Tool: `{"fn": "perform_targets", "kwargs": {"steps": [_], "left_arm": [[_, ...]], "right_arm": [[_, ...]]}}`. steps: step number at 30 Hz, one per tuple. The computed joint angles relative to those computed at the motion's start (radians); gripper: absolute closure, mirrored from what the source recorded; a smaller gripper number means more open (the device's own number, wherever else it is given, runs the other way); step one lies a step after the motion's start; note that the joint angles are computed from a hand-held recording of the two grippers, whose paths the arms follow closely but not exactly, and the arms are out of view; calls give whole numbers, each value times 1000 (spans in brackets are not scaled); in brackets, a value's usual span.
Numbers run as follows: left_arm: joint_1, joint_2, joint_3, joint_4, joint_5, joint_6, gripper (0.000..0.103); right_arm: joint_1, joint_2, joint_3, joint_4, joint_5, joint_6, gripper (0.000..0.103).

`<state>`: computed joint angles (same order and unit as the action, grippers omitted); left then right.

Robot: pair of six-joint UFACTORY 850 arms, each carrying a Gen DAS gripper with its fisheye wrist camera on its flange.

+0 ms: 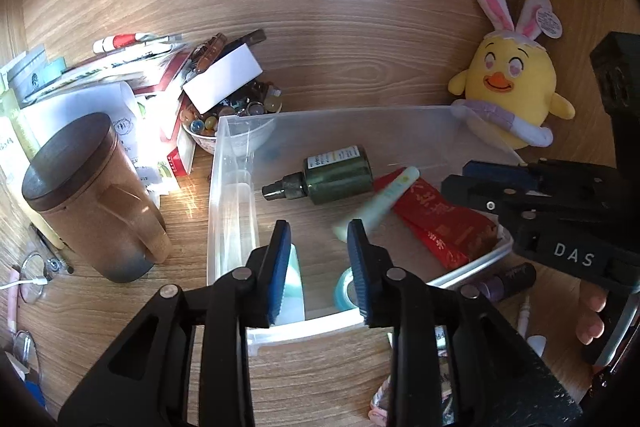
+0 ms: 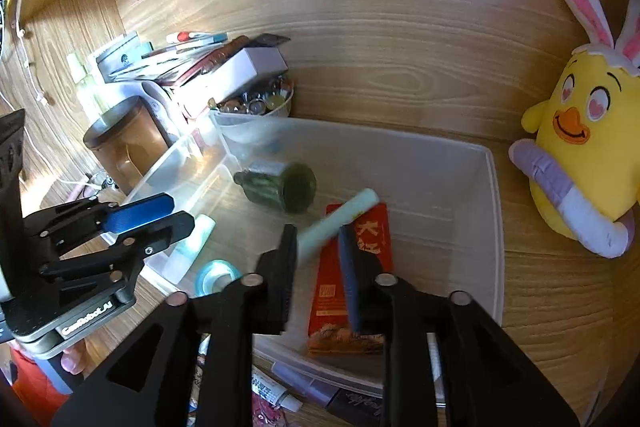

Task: Organize objects
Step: 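Lower both held items into the clear box and open both grippers, then move the right gripper to the pink tube and grasp it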

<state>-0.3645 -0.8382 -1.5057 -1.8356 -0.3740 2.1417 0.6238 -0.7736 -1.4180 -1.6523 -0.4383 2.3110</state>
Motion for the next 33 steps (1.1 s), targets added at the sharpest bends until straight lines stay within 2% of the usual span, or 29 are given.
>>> {"fn": "perform_targets", "kwargs": {"steps": [3, 4, 6, 9, 12, 17, 22, 27, 33], "left_arm": [[-1, 23, 33, -61, -10, 79, 64], [0, 33, 46, -80, -20, 103, 62], [4, 52, 72, -107, -41, 136, 50], [10, 84, 115, -155, -73, 195, 38], [15, 118, 164, -213, -95, 276, 32], [25, 150, 221, -229, -109, 326, 26], [41, 160, 261, -194, -98, 314, 24], [54, 151, 290, -116, -69, 257, 24], [62, 174, 379, -161, -47, 374, 24]], "right_arm": [[10, 6, 10, 5, -39, 1, 59], [15, 11, 16, 4, -56, 4, 57], [23, 25, 33, -15, -78, 27, 48], [36, 50, 65, -43, -102, 66, 39], [51, 73, 96, -63, -128, 101, 33], [78, 119, 168, -136, -146, 226, 23], [118, 135, 212, -113, -194, 239, 21], [152, 140, 254, -113, -187, 301, 21], [209, 126, 285, -77, -206, 367, 21]]}}
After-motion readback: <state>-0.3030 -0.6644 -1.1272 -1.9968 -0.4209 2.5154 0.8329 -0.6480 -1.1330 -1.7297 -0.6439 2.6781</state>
